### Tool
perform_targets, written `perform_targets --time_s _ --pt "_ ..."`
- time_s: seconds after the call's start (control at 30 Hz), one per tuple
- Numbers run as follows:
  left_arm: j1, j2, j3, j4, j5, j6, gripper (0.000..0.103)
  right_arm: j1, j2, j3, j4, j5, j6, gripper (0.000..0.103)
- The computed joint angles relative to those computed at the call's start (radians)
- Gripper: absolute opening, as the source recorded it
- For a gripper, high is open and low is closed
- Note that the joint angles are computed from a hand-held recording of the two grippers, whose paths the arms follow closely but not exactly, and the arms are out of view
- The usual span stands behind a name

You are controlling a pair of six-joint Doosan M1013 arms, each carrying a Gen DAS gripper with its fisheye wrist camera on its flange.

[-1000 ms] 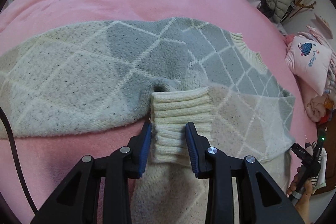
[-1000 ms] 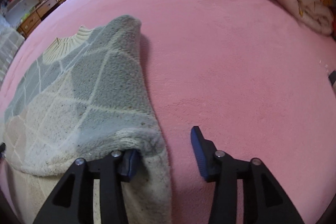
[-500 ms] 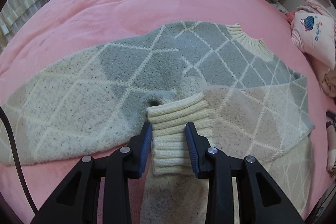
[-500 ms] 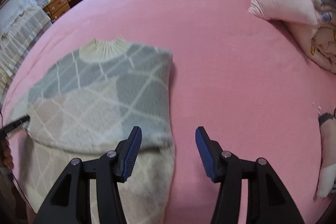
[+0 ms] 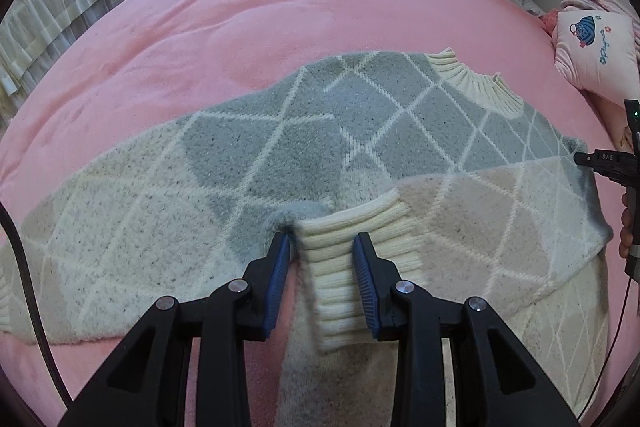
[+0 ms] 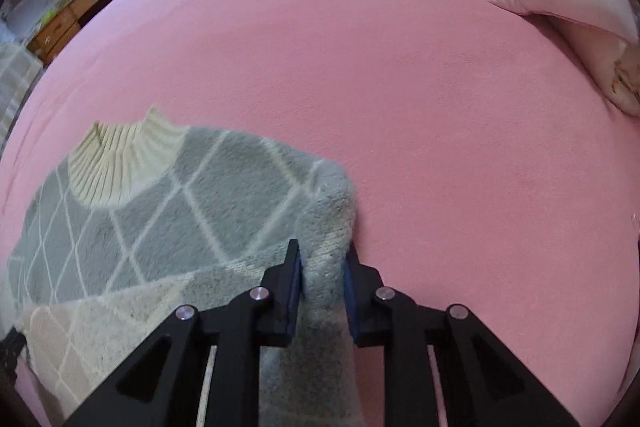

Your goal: Fold small clothes

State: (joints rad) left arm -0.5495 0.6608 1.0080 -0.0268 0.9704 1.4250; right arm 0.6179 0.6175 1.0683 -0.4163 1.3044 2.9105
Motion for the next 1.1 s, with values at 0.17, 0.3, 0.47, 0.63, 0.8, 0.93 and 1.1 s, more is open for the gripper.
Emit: perform_targets --time_s 0.17,0.3,0.47,0.63,0.8,0.93,1.1 --pt "-0.011 0.016 -0.014 0.051 0.014 -0.007 0.035 -0.015 -0.028 0.079 0.021 -0.080 -0.006 0.019" --pt "-0.012 0.017 -0.011 0.068 0.008 -0.006 0.037 -0.005 -0.017 0.076 -0.028 -0.038 -0.002 0.031" --pt "-0.021 0.013 -0.012 0.116 0.024 -0.021 0.039 0.001 -0.029 0.086 -0.041 0.006 0.037 0.064" --pt "-0.038 -0.013 -0.007 0.184 0.036 -0.042 0.042 0.035 -0.056 0.062 -0.080 0.054 0.017 0.064" --pt "-0.047 -0.090 0.049 0.211 -0.014 -0.069 0.071 0.101 -0.080 0.018 -0.135 0.117 0.006 0.064" --pt "-0.053 -0.155 0.100 0.214 -0.042 -0.068 0.072 0.148 -0.090 -0.025 -0.140 0.133 0.018 0.064" --pt "-0.064 -0.229 0.162 0.224 -0.077 -0.094 0.081 0.211 -0.087 -0.089 -0.170 0.140 0.048 0.064"
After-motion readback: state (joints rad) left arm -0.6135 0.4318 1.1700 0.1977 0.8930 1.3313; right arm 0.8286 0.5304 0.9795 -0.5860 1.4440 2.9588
